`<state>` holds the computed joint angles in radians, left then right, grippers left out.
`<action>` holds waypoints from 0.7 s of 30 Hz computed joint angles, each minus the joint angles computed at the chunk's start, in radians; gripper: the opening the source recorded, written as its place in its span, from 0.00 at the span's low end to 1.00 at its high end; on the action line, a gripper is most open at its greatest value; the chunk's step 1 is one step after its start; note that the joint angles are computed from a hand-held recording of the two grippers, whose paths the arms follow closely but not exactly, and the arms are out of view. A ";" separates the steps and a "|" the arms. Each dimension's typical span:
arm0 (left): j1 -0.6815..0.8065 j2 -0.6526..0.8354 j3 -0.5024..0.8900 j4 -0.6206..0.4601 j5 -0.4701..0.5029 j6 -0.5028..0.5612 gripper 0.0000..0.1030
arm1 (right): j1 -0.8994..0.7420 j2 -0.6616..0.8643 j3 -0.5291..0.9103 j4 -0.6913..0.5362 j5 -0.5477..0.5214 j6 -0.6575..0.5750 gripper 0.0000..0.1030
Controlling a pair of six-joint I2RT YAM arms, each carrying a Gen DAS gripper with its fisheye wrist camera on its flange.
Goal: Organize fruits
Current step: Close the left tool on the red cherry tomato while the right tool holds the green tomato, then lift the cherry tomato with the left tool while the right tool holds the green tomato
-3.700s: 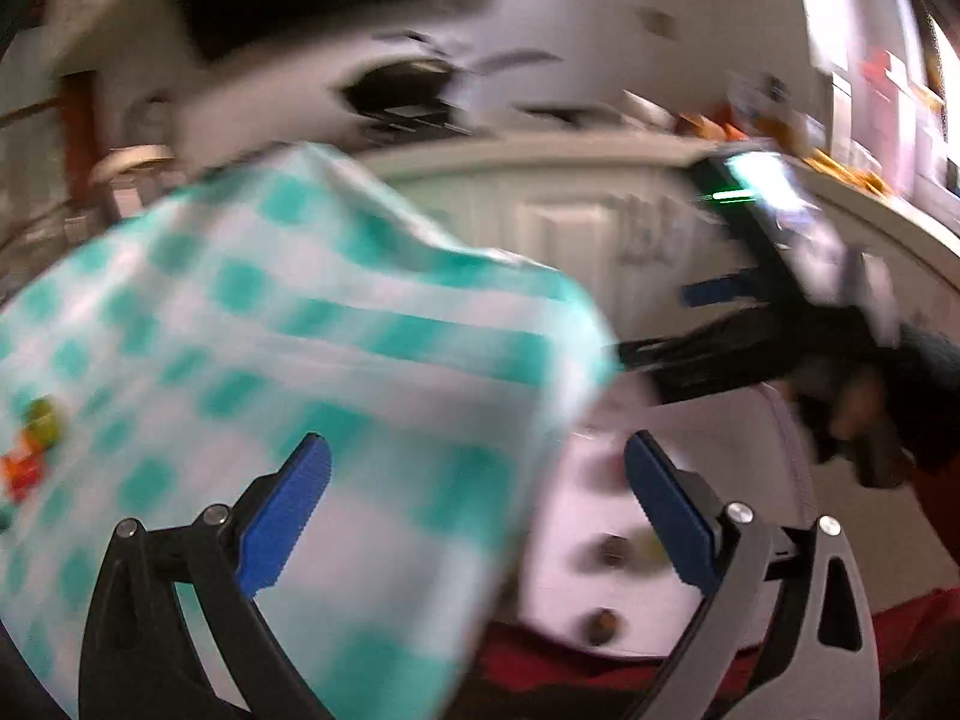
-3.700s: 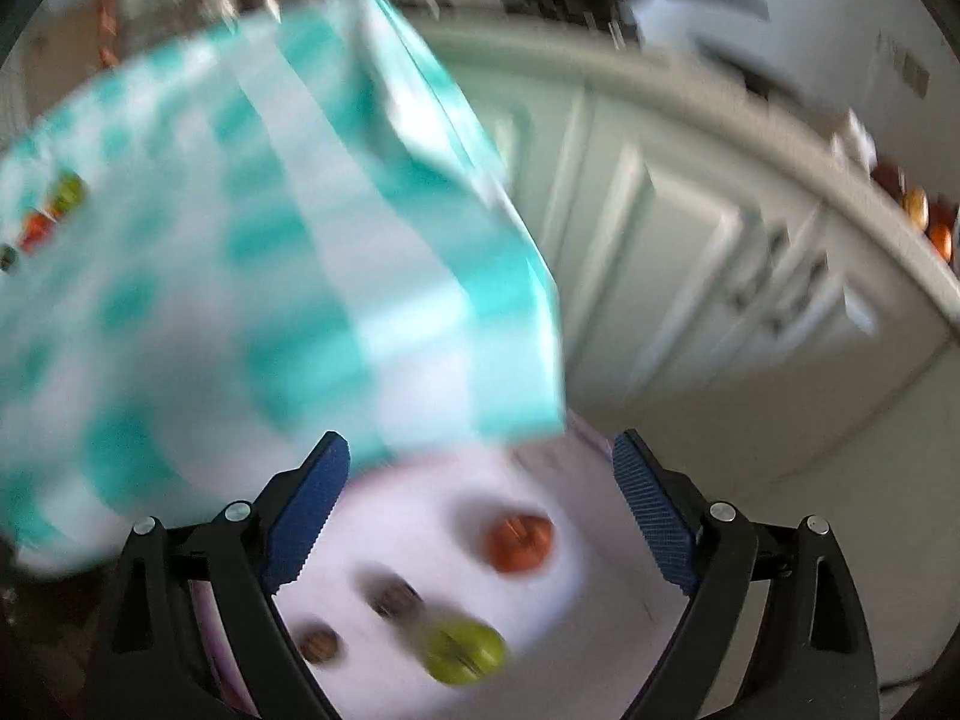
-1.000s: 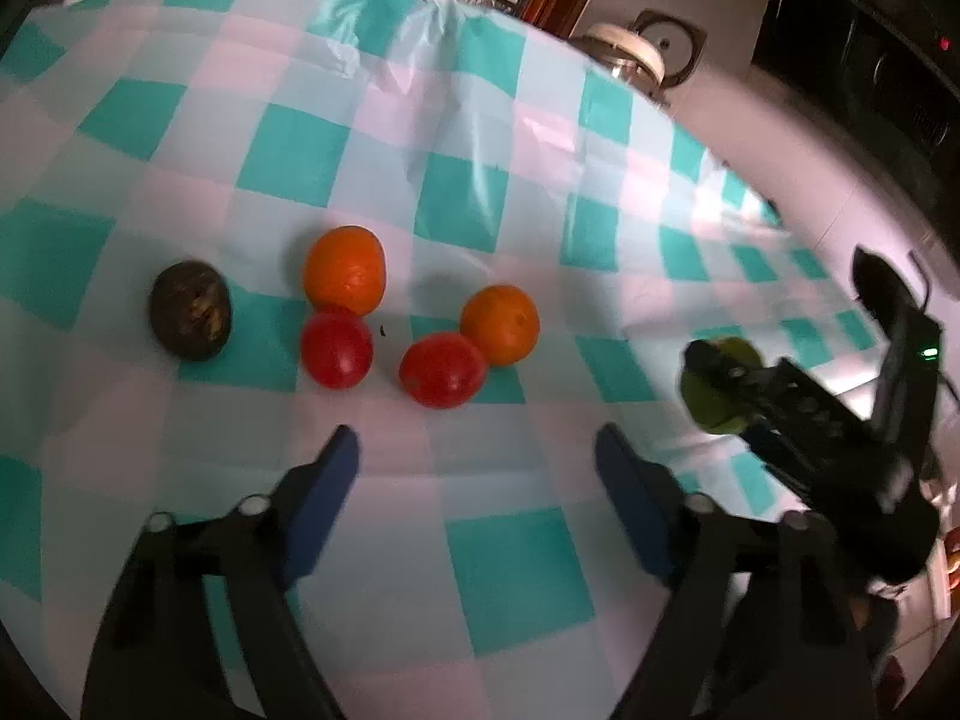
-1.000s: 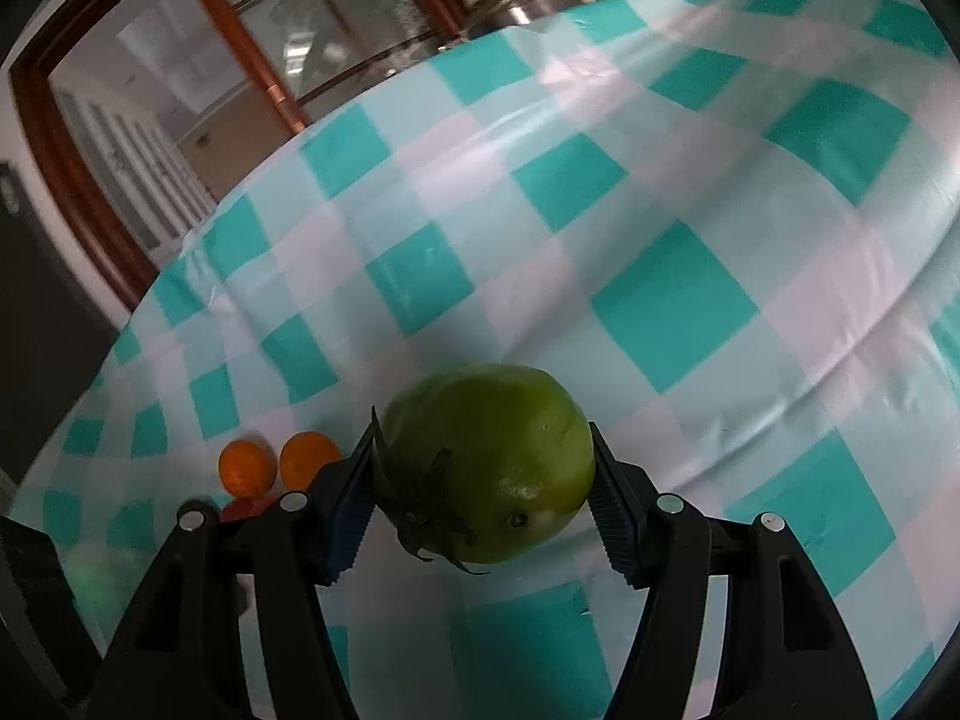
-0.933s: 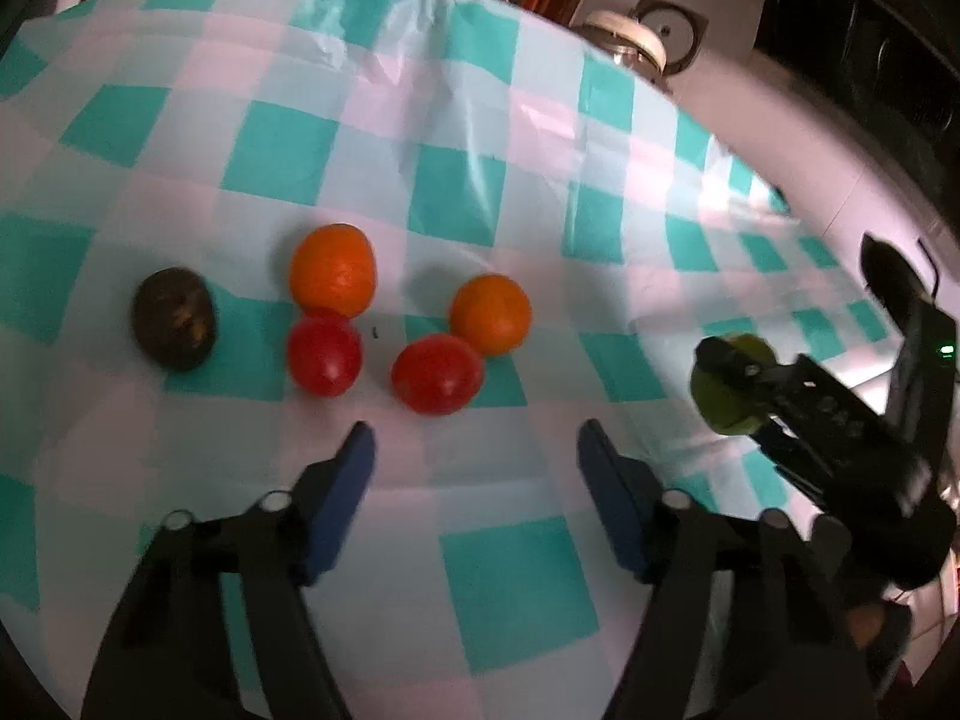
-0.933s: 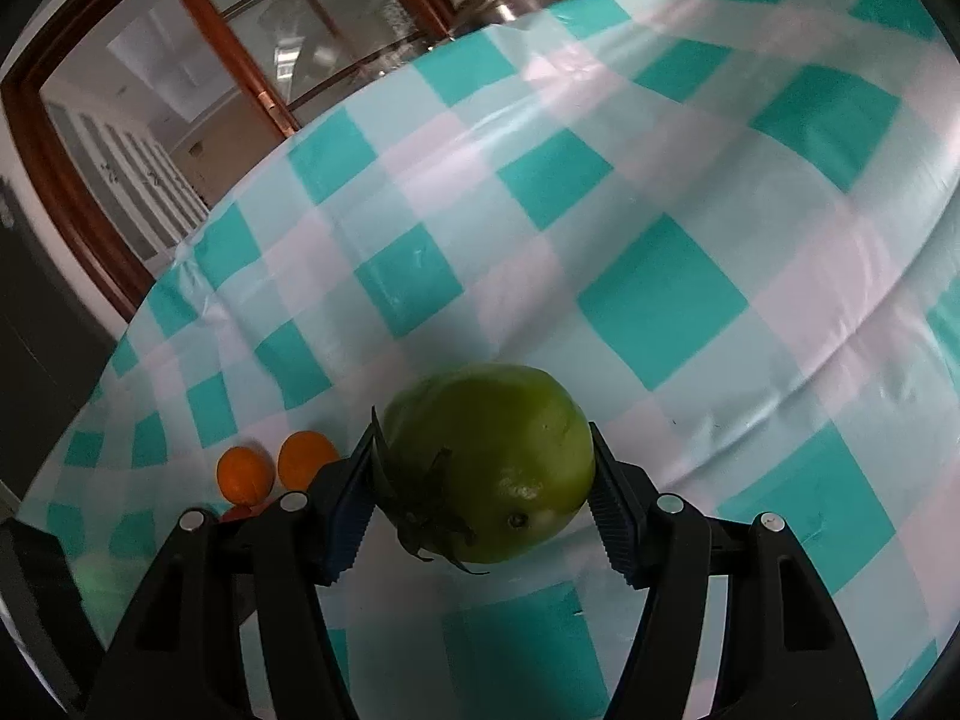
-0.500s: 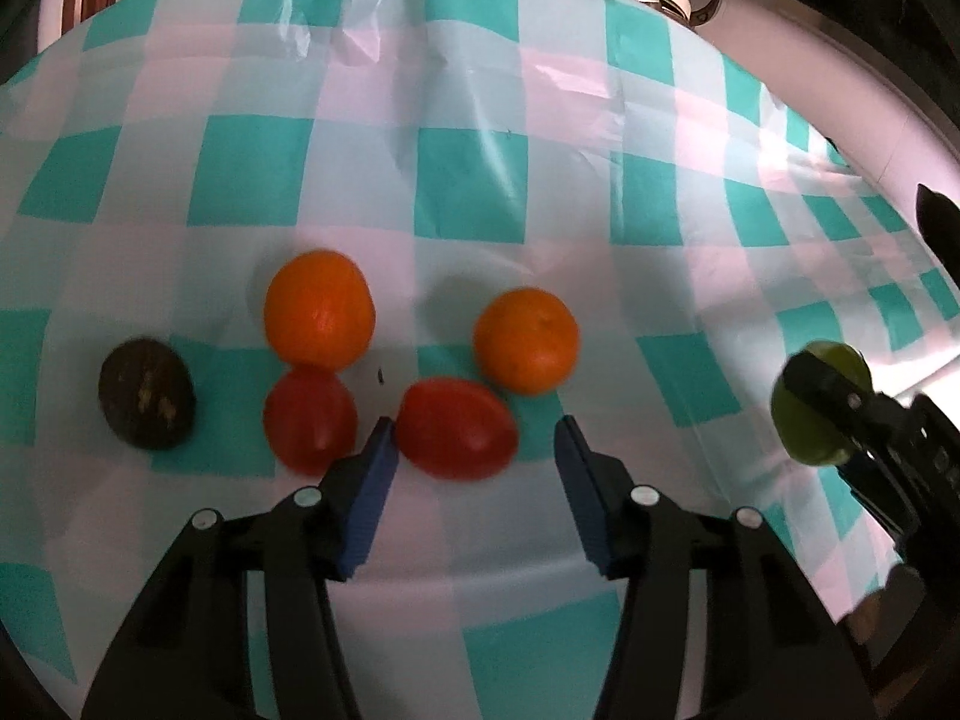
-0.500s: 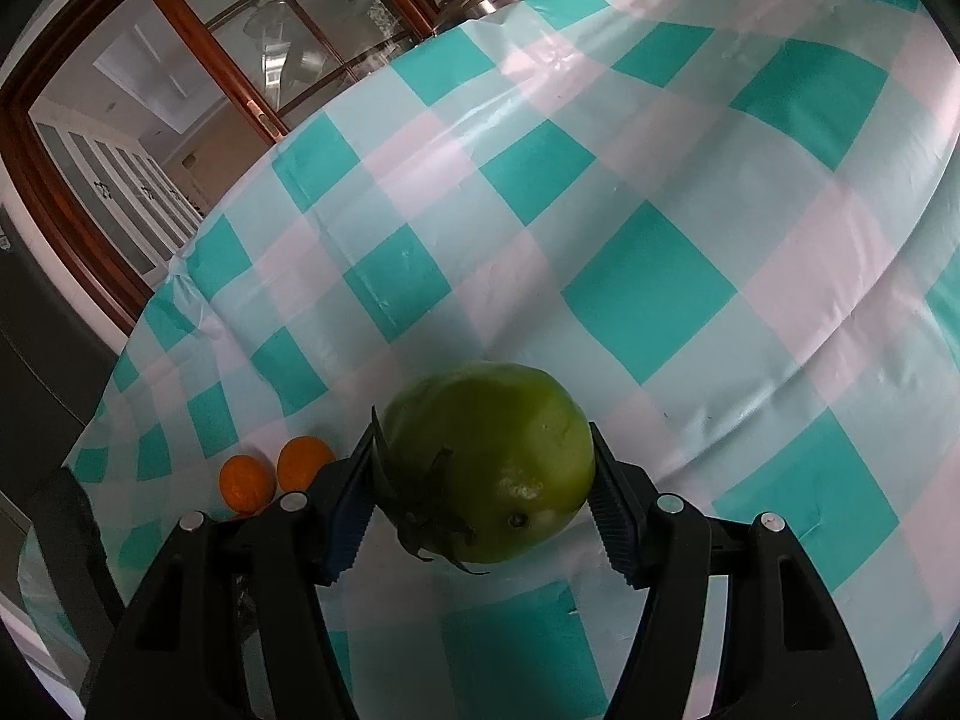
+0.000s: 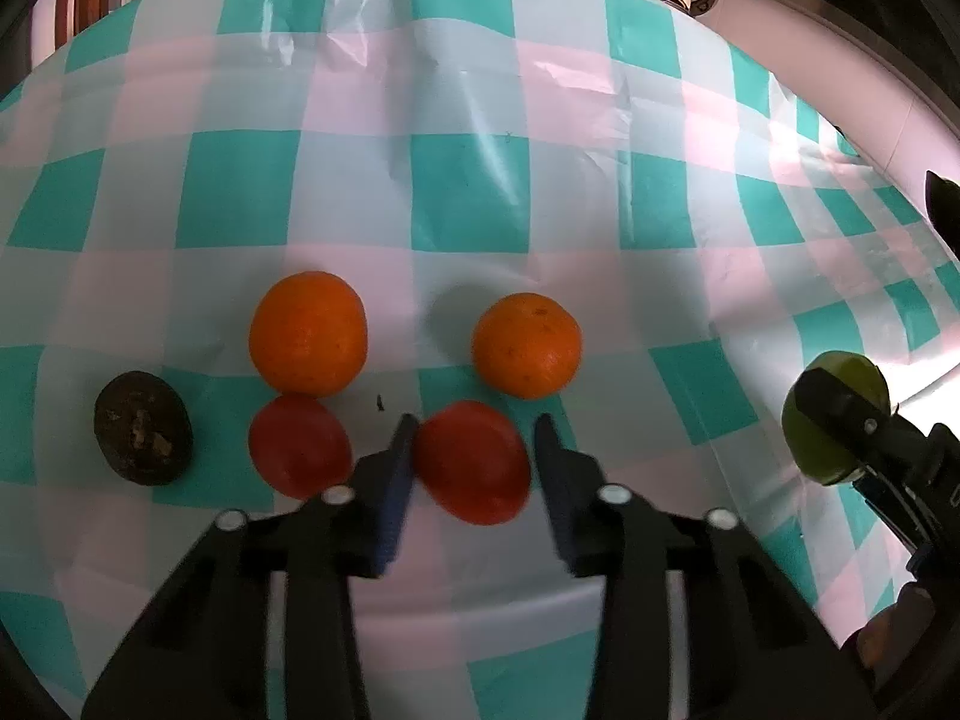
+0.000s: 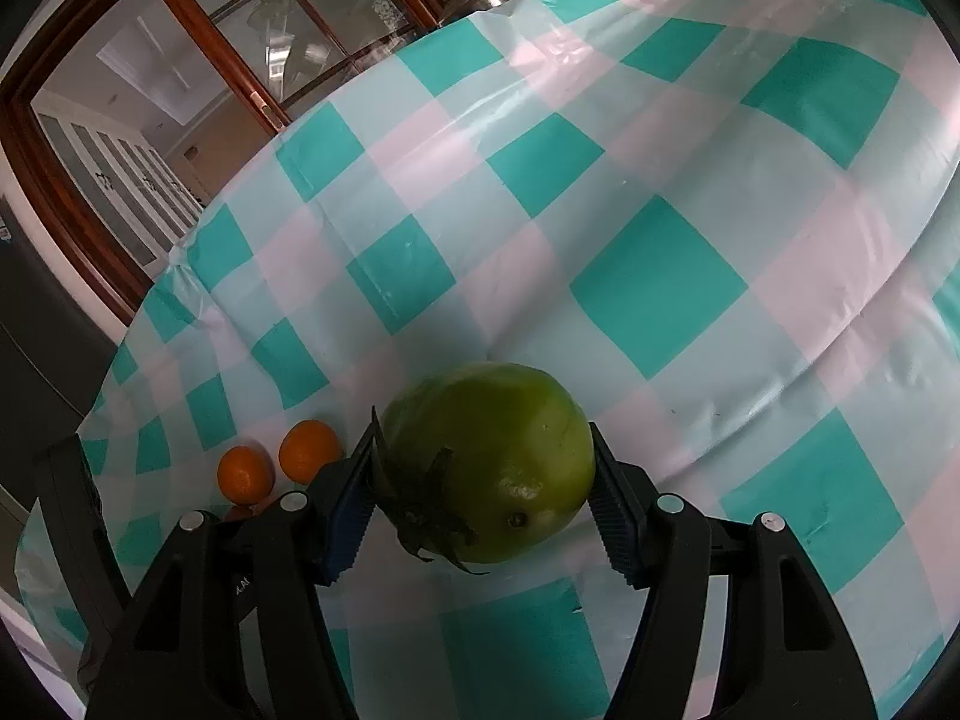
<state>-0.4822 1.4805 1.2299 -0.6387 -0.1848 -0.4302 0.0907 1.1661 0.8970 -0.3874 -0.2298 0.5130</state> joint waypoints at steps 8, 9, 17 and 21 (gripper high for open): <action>-0.028 -0.082 -0.071 0.003 -0.014 -0.016 0.35 | -0.009 -0.004 -0.015 0.025 -0.023 -0.008 0.61; -0.040 -0.098 -0.083 0.002 -0.030 -0.024 0.35 | -0.012 -0.006 -0.018 0.027 -0.029 -0.007 0.61; -0.178 -0.429 -0.288 -0.112 -0.153 -0.165 0.35 | -0.015 -0.011 -0.026 0.037 -0.038 -0.013 0.61; -0.229 -0.559 -0.344 -0.181 -0.186 -0.238 0.35 | 0.003 -0.015 -0.023 0.037 -0.019 -0.030 0.61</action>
